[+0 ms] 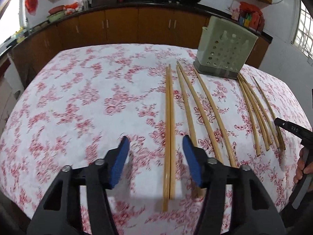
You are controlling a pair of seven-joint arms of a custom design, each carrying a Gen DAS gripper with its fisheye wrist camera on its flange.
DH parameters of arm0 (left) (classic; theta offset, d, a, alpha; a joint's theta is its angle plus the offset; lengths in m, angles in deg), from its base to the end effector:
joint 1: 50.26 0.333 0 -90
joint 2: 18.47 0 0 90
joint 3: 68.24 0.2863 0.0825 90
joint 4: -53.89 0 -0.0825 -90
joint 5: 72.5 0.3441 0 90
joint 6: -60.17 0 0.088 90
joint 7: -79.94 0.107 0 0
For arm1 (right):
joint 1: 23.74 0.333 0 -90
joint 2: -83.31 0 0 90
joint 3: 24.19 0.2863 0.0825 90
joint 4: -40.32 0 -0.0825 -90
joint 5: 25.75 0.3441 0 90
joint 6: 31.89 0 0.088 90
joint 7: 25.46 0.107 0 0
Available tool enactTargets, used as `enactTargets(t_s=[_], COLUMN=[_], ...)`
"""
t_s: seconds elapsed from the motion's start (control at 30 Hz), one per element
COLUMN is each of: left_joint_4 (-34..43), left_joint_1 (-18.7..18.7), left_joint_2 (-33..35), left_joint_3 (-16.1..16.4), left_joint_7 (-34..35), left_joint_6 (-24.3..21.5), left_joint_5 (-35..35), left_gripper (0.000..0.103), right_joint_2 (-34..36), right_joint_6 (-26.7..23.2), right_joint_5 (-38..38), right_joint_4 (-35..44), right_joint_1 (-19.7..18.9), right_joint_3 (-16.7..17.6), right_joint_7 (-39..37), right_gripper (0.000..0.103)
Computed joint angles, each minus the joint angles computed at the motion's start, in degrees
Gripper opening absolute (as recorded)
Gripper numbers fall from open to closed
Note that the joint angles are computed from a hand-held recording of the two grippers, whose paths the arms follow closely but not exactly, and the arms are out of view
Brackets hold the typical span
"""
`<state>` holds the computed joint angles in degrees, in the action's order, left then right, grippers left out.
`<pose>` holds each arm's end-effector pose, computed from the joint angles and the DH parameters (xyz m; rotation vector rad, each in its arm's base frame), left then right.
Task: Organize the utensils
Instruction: 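Lower the right tool and close it on one wooden chopstick, then lift the chopstick with the right tool and raise it upright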
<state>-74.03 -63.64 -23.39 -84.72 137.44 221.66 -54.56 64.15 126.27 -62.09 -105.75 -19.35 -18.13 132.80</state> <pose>0.4470 -0.2775 0.4738 -1.6563 2.0774 -0.8122 0.4229 0.1043 0.4358 -1.3562 2.2235 -0.6322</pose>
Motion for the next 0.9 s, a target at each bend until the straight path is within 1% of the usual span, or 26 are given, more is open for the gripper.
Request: enactTargets(t_s=[0.03, 0.1, 0.2, 0.23, 0.3, 0.47, 0.53, 0.6, 0.77, 0.87, 0.9], left_joint_4=[0.96, 2.18, 2.98, 2.99, 3.55, 5.56, 6.79, 8.35, 11.68, 12.48, 11.72], left_joint_1=[-0.17, -0.49, -1.26, -1.41, -1.64, -2.01, -2.03, -1.93, -1.61, -1.44, -1.02], left_joint_2=[0.92, 2.16, 3.31, 3.34, 3.67, 5.28, 6.13, 7.31, 10.47, 11.70, 11.44], left_joint_3=[0.10, 0.54, 1.40, 1.52, 1.54, 2.10, 2.63, 3.41, 5.32, 5.73, 5.44], left_joint_7=[1.20, 2.84, 8.00, 8.59, 8.40, 3.97, 2.11, 0.22, -1.70, 0.20, 2.80], left_joint_6=[-0.78, -1.93, -2.83, -2.86, -3.47, -5.19, -6.11, -6.85, -6.01, -4.58, -3.49], left_joint_5=[-0.66, -1.56, -6.45, -6.71, -5.28, 1.16, 3.34, 4.88, 3.91, 0.54, -2.16], left_gripper=[0.043, 0.038, 0.037, 0.037, 0.037, 0.028, 0.017, 0.012, 0.010, 0.010, 0.010], right_joint_2=[0.01, 0.08, 0.06, 0.08, -0.11, -0.18, -0.07, 0.17, 1.26, 1.10, 0.91], right_joint_6=[-0.31, -0.17, 0.51, 0.61, 0.62, 0.82, 0.65, 0.51, 0.46, 0.55, 0.68], right_joint_5=[-0.47, -0.82, -0.93, -0.85, -0.97, -1.14, -1.69, -2.09, -3.75, -3.58, -3.54], right_joint_4=[0.14, 0.16, -0.12, -0.12, -0.34, -0.53, -0.38, -0.10, 0.98, 0.80, 0.55], right_joint_1=[-0.17, -0.22, -0.24, -0.24, -0.30, -0.48, -0.80, -1.04, -2.12, -1.87, -1.78], right_joint_3=[0.31, 0.36, 0.13, 0.06, 0.19, 0.29, 0.54, 0.49, 0.10, -0.48, -0.56], right_joint_7=[0.19, 0.47, 0.61, 0.54, 0.69, 0.84, 1.23, 1.56, 2.88, 2.49, 2.31], right_gripper=[0.008, 0.008, 0.008, 0.008, 0.008, 0.008, 0.008, 0.008, 0.008, 0.008, 0.008])
